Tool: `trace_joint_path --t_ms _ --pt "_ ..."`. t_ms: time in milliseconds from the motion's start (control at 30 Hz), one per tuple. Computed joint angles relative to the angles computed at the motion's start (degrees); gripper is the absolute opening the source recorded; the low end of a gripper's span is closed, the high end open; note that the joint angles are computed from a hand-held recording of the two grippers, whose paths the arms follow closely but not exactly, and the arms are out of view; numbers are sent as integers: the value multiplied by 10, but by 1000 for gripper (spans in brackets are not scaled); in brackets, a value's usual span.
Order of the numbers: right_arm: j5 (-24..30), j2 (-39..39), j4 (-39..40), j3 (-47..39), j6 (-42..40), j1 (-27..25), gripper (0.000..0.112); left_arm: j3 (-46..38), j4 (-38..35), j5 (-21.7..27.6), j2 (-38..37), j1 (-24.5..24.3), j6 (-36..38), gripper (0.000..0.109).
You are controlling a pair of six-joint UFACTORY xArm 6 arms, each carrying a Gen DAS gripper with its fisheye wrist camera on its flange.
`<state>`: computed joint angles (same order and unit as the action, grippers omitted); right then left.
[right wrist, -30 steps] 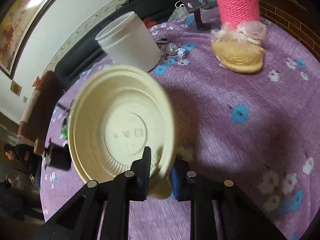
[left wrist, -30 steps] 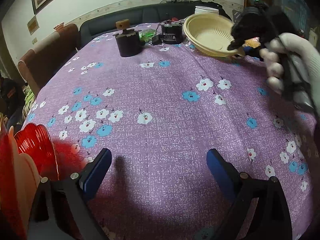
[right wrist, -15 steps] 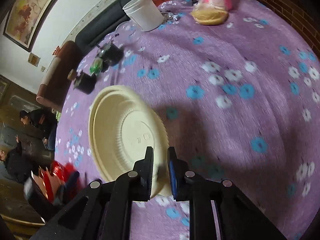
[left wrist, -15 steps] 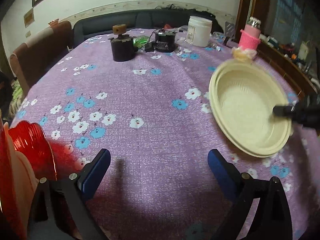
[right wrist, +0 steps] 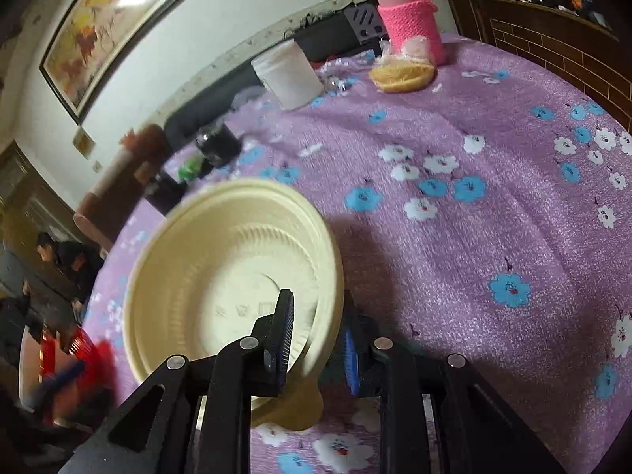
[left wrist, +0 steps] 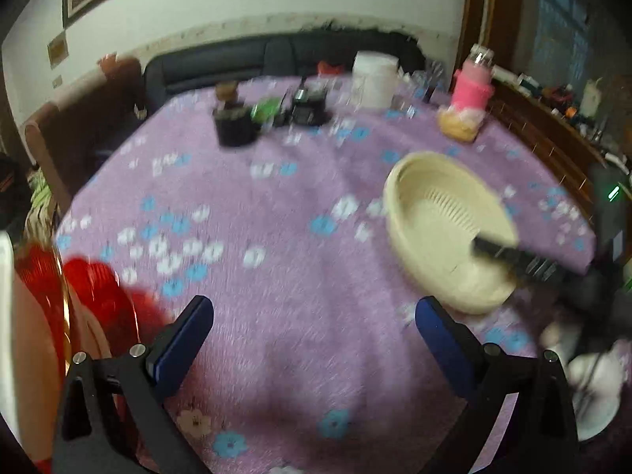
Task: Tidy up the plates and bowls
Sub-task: 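Carry the beige bowl over the stack and lower it into the white bowl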
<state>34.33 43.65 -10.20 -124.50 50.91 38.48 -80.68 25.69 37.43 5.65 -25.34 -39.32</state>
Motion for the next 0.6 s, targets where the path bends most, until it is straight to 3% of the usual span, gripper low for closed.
trace_joint_path --t_ms 100,200,400,433,533,600 --pt "-1 2 13 -4 -13 1 23 -51 -68 6 37 -1 53 102" --pt "4 2 -17 -12 -8 6 25 -149 -159 68 109 2 101 102" --pt "11 3 -9 -20 -26 9 25 -289 -165 146 215 -4 116 98" --pt "13 4 -4 -20 -28 8 25 -301 -173 155 225 -3 122 88" --pt "12 8 35 -24 -57 7 25 -346 -230 199 259 3 151 37" --pt "17 7 24 -25 -49 7 24 -339 -226 202 257 3 144 28"
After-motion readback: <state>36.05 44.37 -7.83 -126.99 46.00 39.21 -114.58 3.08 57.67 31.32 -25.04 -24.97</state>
